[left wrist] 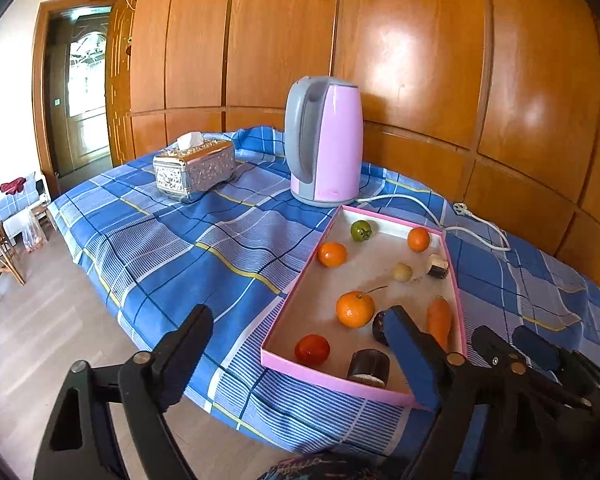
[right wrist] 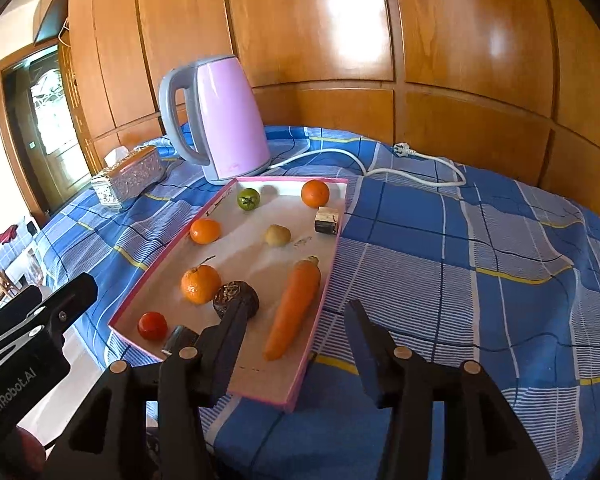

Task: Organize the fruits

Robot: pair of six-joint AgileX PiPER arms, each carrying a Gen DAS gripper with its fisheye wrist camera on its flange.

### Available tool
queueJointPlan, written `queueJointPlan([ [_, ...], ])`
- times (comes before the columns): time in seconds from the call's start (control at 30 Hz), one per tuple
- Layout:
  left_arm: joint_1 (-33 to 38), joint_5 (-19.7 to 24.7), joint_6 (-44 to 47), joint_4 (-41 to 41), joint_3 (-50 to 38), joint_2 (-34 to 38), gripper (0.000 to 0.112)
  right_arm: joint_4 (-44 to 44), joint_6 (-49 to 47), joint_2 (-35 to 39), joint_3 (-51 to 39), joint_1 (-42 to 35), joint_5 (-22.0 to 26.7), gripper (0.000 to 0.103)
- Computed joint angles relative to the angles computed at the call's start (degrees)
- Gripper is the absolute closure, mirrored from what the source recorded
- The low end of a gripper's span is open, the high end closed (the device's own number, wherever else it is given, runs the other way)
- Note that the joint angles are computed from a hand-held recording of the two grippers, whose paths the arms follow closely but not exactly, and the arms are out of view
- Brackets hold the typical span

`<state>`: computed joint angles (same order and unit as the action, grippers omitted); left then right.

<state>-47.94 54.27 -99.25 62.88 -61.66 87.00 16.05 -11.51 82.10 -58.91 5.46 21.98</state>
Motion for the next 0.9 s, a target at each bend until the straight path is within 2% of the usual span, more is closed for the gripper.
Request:
queueJointPlan([
  [0.3,-3.53,3.44,-2.39,1.43,1.43,-1.32,0.020,-4.58,3.20,-2.33,1.56,1.97,-0.32,0.051],
  [0.53,-3.88,4.01,-3.35,1.63,1.85,-1.69,0.019,-6.90,5.31,-3.11,2.41,2.82,-0.37,0.051],
  [0.63,-4.01,4.36,-3.40,1.92,1.90,-1.64,0.015,-6.74,5.38,-3.19,2.41,2.80,-0.33,0.051],
  [0.9,-3.49,4.00,-3.11,1.28,2.11,-1.68,0.015,-5.70,4.41,-3.11,2.44,2.65,-0.03,0.051],
])
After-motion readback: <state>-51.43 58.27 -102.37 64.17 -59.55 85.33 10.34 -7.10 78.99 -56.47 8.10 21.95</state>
